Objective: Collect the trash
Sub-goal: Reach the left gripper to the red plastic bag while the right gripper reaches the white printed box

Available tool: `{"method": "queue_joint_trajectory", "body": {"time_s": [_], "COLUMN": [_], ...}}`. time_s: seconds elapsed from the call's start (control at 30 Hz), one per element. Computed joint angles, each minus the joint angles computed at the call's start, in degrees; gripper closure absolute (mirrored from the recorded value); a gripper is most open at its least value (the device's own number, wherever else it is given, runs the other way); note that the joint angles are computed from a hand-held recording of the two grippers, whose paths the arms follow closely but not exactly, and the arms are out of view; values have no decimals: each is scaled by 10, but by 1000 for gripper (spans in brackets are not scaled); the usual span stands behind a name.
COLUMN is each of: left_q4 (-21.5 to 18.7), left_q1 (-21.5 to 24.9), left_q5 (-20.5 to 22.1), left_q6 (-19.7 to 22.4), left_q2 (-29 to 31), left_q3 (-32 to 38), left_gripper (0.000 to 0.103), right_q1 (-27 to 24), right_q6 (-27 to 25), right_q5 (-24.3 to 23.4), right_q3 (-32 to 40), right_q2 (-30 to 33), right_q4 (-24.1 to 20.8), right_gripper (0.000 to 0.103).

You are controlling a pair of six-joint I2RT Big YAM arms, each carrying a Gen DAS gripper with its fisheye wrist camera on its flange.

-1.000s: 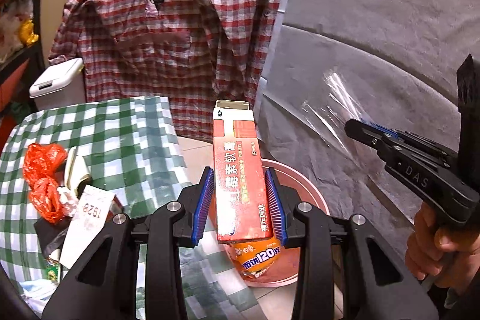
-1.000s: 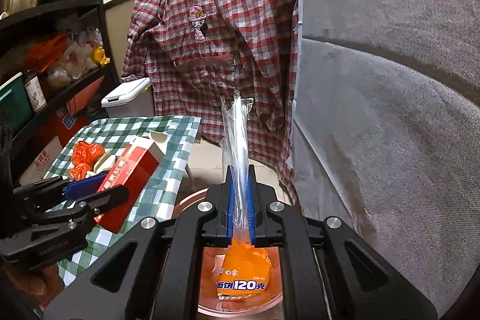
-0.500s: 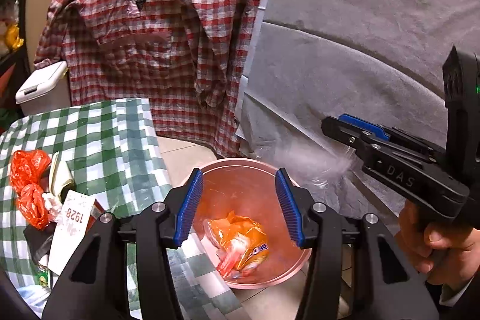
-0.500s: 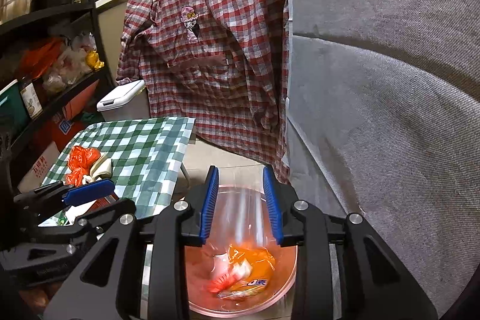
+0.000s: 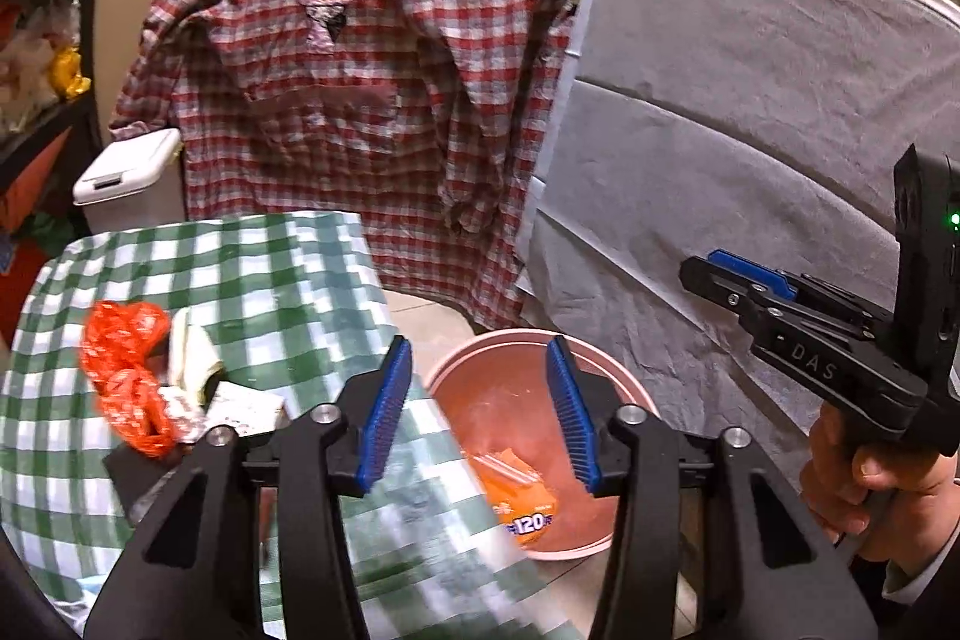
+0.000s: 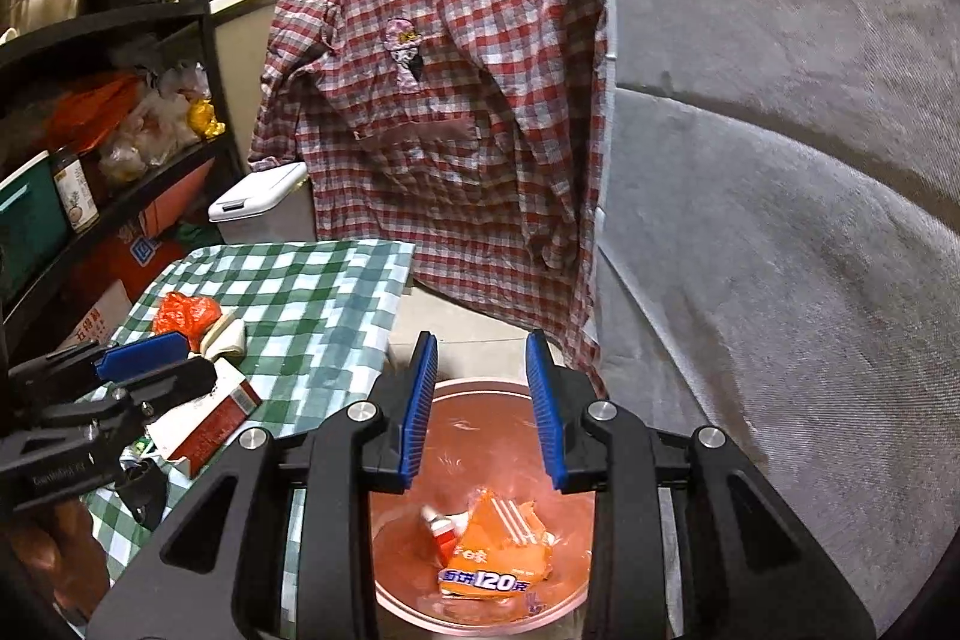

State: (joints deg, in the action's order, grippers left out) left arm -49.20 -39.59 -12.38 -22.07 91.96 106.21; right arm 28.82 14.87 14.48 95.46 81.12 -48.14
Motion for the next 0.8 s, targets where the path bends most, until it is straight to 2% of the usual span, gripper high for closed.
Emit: {"method": "queue_joint_trajectory", "body": {"time_s": [0.3, 0.47, 0.6, 0.67, 0.8], "left_q4": [14, 16, 17, 20, 27], "left_q1": [46, 90, 123, 145, 186], "left_q5": [-21, -27, -32, -24, -7], "left_q6": [7, 24, 56, 75, 61], "left_q2": [-82, -120, -140, -153, -168], "left_q3": [-73, -100, -112, -123, -138], "left_gripper": [67, 69, 70, 70, 70], "right_q1": [44, 71, 96, 110, 138], "right_q6": [4, 13, 18, 20, 43], "right_q5": [4, 7, 8, 7, 4], "right_q3": [35, 55, 70, 79, 93], "right_q2": [25, 44, 60, 73, 101], "right_q4": [6, 25, 40, 43, 40], "right_gripper": [71, 72, 73, 73, 71]}}
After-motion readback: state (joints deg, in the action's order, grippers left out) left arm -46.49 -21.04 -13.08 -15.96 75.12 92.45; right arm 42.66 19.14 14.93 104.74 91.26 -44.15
